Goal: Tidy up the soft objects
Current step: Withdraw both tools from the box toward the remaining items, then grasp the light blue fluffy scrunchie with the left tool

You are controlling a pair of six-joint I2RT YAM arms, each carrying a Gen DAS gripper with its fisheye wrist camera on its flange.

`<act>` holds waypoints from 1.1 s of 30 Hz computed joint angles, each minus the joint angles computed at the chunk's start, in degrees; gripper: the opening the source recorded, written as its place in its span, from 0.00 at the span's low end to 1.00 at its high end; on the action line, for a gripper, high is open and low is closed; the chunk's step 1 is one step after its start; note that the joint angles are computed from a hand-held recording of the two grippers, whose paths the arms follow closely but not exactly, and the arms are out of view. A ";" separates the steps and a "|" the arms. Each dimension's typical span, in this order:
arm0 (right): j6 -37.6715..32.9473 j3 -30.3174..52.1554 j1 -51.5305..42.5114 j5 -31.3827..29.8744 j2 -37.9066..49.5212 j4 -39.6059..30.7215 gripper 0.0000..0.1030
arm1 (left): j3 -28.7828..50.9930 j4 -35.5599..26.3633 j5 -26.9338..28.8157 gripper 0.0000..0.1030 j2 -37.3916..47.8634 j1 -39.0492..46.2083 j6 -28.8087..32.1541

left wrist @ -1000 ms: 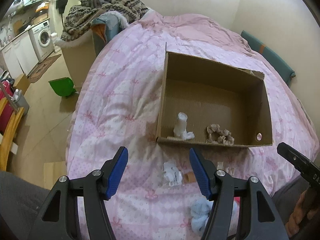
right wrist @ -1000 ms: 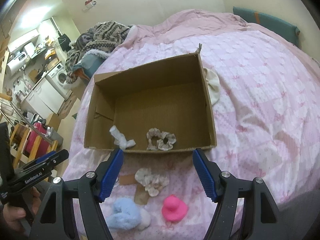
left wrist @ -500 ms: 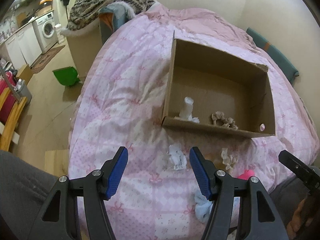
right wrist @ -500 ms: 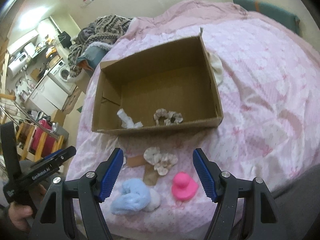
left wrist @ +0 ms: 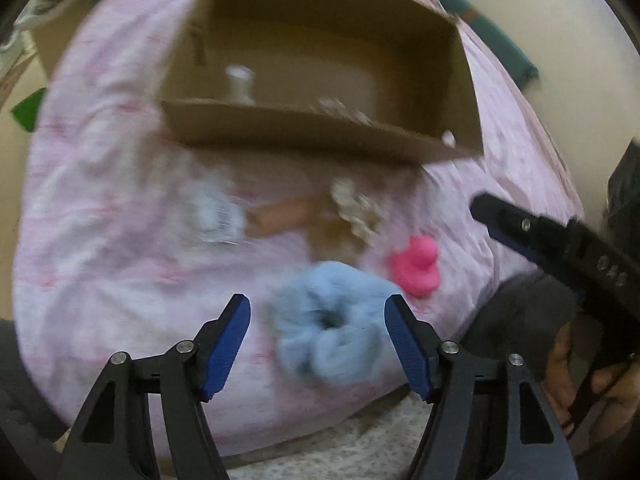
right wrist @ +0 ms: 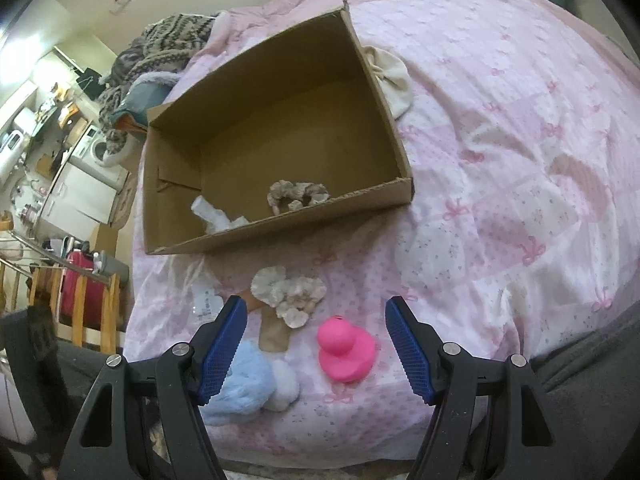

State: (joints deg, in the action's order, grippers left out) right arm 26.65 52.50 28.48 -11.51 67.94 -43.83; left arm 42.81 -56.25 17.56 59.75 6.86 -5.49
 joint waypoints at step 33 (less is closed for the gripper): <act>0.49 -0.25 -2.43 -2.35 1.51 0.48 0.73 | 8.40 -8.32 0.29 0.08 -1.19 25.55 15.56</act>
